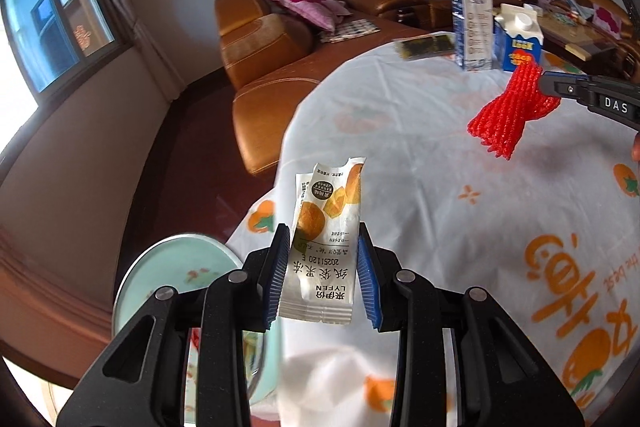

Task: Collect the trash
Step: 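Carry the snack wrapper and red mesh sleeve over the basin with both grippers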

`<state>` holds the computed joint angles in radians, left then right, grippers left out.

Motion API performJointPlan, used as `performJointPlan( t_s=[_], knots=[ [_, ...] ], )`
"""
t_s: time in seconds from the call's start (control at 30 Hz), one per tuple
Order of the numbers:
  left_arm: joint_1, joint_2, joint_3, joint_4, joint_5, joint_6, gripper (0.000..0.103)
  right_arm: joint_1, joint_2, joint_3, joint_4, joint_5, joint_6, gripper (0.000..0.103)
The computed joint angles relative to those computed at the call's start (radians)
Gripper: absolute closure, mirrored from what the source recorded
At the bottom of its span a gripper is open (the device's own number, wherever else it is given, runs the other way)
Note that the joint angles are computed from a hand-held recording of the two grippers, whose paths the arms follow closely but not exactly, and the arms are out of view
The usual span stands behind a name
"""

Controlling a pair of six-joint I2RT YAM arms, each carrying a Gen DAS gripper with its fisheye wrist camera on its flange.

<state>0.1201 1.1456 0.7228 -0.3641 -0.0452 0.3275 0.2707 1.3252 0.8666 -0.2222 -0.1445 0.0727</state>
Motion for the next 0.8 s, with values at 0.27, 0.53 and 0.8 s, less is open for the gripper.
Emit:
performJointPlan(
  t_s=[0.27,0.53,0.8],
  knots=[
    [0.221,-0.068,-0.037,-0.022,0.082,0.091,0.07,0.175,0.069,0.055,0.023,0.075,0.048,0.097],
    [0.398,-0.071,-0.049,-0.025,0.145,0.164,0.07,0.294,0.138,0.105,0.038,0.113,0.071,0.097],
    [0.549,-0.046,-0.051,-0.012,0.194,0.227,0.07,0.374,0.211,0.17,0.044,0.135,0.072,0.097]
  ],
)
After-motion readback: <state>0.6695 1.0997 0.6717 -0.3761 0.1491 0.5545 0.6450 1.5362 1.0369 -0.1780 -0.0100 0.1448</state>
